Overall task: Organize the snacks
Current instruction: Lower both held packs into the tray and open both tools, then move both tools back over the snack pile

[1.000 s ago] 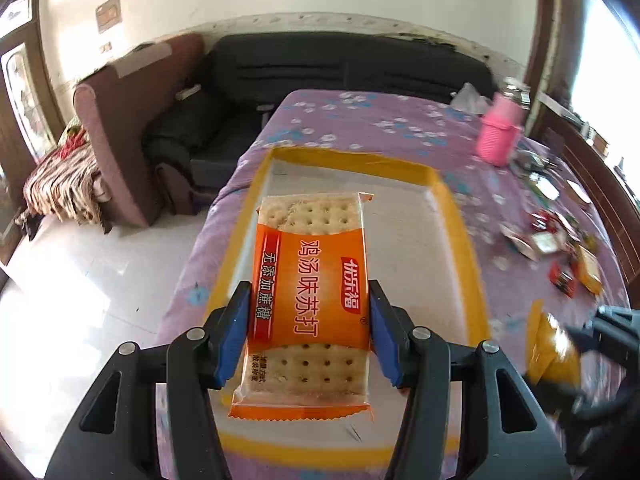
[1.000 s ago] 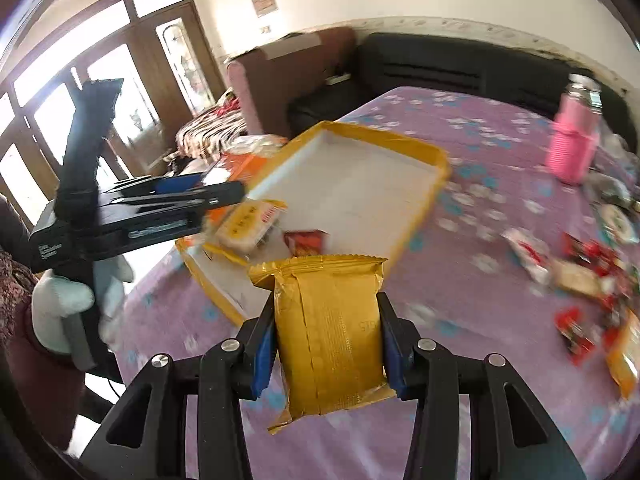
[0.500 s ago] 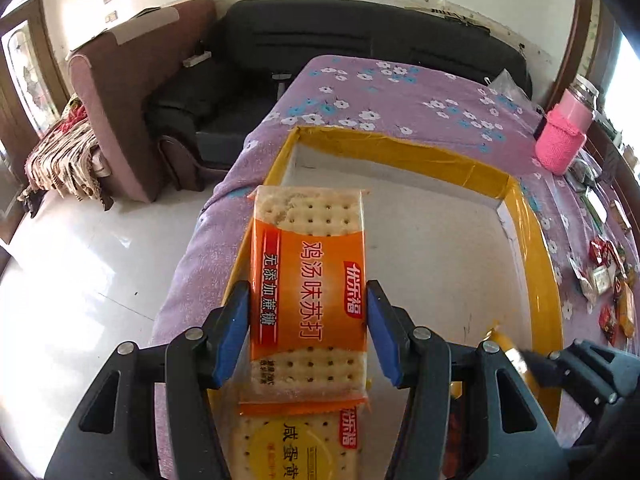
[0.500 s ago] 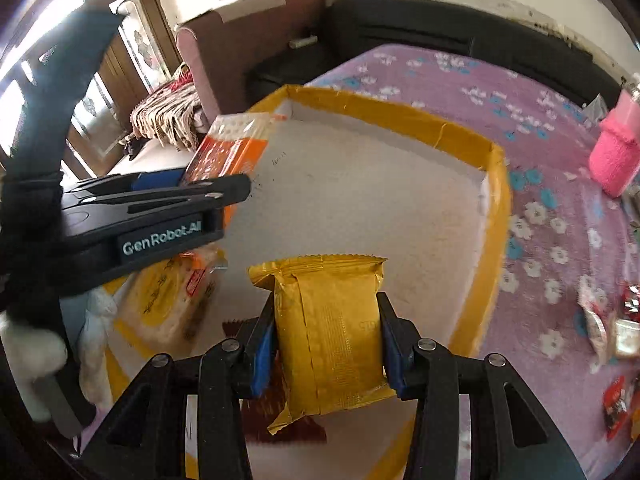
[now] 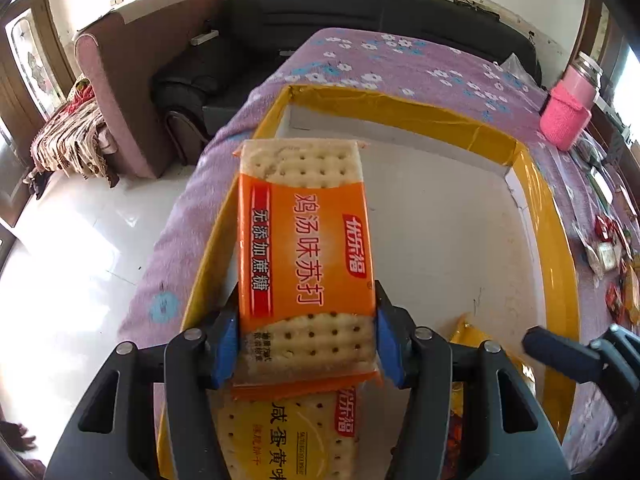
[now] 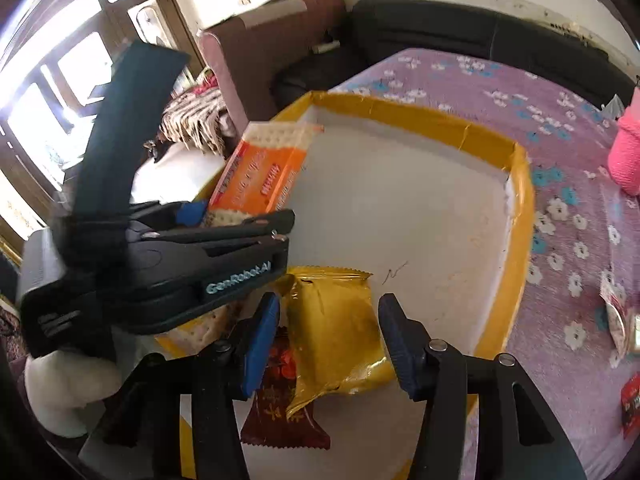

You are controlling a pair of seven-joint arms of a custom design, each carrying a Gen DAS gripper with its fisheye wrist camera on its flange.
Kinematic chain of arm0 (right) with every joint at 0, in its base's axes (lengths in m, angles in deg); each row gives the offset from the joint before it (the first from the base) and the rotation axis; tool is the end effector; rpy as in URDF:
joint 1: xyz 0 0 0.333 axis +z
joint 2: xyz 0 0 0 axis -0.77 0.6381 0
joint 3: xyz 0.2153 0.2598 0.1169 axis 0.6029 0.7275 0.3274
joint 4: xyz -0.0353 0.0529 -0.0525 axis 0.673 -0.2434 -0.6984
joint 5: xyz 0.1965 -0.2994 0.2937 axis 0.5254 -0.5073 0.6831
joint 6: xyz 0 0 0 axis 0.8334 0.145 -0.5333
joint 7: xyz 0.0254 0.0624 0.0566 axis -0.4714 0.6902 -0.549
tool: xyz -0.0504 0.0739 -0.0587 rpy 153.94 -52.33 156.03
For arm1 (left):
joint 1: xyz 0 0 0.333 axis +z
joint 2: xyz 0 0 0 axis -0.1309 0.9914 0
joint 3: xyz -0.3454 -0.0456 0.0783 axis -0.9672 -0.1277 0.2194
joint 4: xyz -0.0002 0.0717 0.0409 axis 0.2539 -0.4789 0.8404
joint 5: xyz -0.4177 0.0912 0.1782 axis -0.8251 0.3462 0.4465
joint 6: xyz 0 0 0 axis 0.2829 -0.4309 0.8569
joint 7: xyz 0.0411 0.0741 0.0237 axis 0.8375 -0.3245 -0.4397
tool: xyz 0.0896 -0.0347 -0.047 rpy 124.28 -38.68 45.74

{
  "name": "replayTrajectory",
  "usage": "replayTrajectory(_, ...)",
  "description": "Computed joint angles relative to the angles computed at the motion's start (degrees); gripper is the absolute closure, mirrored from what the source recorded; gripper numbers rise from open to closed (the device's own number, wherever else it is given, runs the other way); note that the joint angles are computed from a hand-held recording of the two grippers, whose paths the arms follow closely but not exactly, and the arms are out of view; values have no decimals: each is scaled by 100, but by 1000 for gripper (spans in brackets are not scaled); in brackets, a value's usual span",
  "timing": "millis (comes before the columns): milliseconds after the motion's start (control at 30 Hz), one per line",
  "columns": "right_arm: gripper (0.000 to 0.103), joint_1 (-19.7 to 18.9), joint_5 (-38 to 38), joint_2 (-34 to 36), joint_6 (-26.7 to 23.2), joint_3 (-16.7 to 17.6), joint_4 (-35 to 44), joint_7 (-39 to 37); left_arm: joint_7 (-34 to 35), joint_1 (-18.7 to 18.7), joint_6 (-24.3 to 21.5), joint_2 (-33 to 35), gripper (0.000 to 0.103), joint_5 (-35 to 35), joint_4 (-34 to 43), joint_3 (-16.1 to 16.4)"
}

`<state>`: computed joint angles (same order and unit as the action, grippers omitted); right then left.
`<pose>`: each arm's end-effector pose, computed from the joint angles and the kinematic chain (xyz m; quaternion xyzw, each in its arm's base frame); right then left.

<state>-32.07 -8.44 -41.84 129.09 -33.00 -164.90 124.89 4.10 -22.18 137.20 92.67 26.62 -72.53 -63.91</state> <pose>0.7124 0.4114 0.4550 -0.8686 0.3914 -0.0257 0.3028 0.6918 -0.2329 0.4322 -0.7982 0.5474 -0.1427 0.2069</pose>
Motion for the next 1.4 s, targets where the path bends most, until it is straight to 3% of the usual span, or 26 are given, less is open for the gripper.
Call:
replayTrajectory(233, 50, -412, 971, -992, 515, 271, -1275, -888, -445, -13, 309, -462, 46, 137, -598, -88)
replayTrajectory(400, 50, -620, 2154, -1697, 536, 157, -1919, -1655, -1135, 69, 991, -961, 46, 470, -1079, -160)
replayTrajectory(533, 48, -700, 2998, -2384, 549, -137, -2548, -2376, -1589, 69, 1105, -1359, 46, 1026, -1250, -426)
replayTrajectory(633, 48, -684, 3384, -2928, 679, -482, -3070, -2777, -1648, 53, 1201, -1547, 37, 1108, -1256, -682)
replayTrajectory(767, 48, -704, 3557, -3555, 979, -1055, -3633, -2918, -1521, -26, 1389, -1494, 28, 993, -1035, -909)
replayTrajectory(867, 43, -781, 3259, -3794, 1323, -1435, -3861, -2663, -1482, -233, 1380, -1230, 24, 1179, -653, -1003)
replayTrajectory(967, 41, -960, 2571, -3769, 1668, -1707, -3904, -1947, -1362, -462, 1554, -954, 24, 1175, -402, -974)
replayTrajectory(1133, 40, -1128, 2148, -3454, 1607, -2053, -3701, -1261, -464, -803, 1347, -246, 24, 396, 228, -929)
replayTrajectory(1267, 40, -1269, 2240, -3004, 1314, -2022, -3395, -1220, -141, -1076, 1065, 68, 24, 8, 549, -788)
replayTrajectory(1400, 40, -1503, 2292, -2257, 761, -1773, -2698, -923, -42, -1319, 919, 263, 24, -155, 762, -567)
